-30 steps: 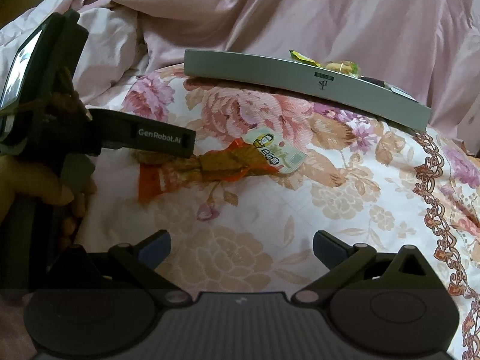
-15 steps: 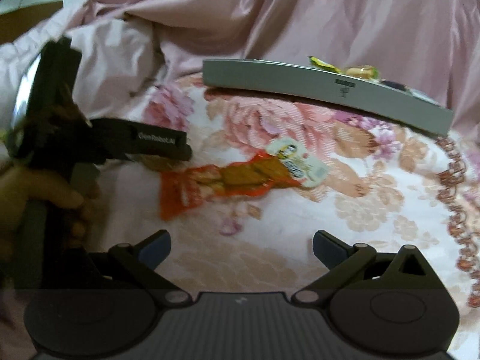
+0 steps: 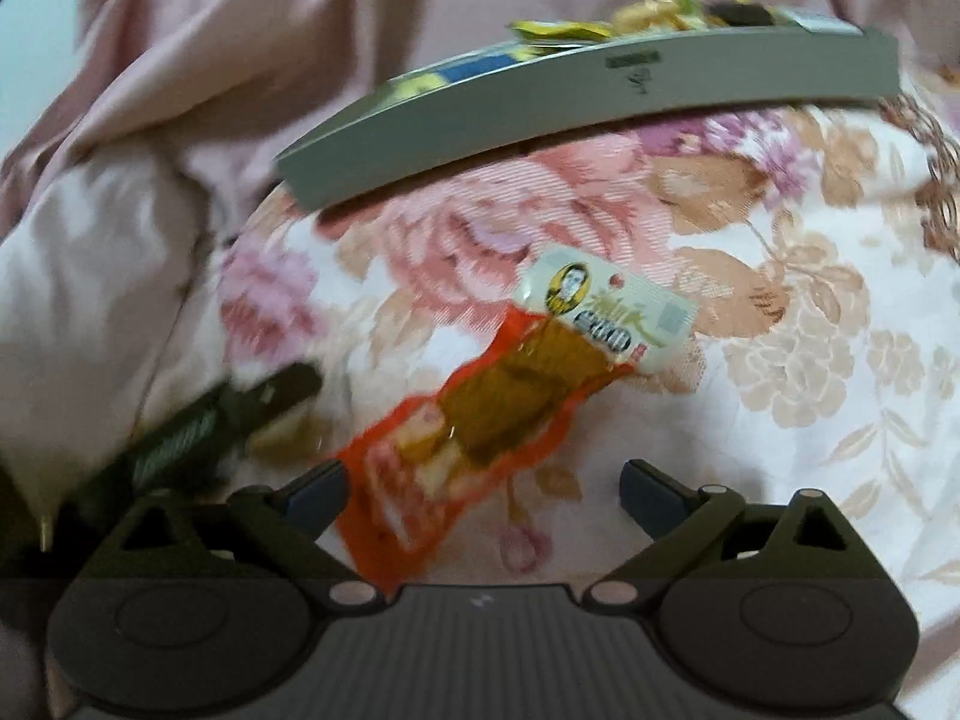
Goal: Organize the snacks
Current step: 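Grasp the clear biscuit pack with the left gripper while the right grasps the orange strip pack, then lift the biscuit pack with the left tool while the right lifts the orange strip pack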
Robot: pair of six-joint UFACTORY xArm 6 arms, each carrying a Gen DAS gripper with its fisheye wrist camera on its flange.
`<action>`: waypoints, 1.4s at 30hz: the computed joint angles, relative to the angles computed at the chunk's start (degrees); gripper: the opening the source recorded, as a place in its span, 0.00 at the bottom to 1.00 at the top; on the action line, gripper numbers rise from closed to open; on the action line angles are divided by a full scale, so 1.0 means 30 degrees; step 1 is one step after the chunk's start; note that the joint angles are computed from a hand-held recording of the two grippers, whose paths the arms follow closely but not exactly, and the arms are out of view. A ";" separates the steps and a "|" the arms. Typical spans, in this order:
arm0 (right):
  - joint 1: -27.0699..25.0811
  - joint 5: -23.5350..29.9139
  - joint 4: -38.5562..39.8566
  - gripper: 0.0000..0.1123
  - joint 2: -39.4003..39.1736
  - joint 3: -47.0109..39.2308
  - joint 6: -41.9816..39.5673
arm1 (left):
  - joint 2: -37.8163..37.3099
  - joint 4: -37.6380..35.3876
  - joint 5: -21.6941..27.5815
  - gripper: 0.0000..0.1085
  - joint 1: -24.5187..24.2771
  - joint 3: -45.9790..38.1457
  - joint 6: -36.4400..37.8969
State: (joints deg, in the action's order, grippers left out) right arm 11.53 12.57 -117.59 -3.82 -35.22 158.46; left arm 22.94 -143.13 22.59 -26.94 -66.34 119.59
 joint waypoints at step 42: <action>0.7496 0.8993 0.7615 0.39 -0.7255 0.7432 -2.0601 | -0.4156 -0.2303 -0.3141 0.43 -0.3595 0.3436 1.0029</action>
State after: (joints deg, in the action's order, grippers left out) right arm 34.02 39.55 -94.74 -25.59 -12.92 96.65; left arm 10.47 -150.04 13.16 -37.72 -56.03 149.67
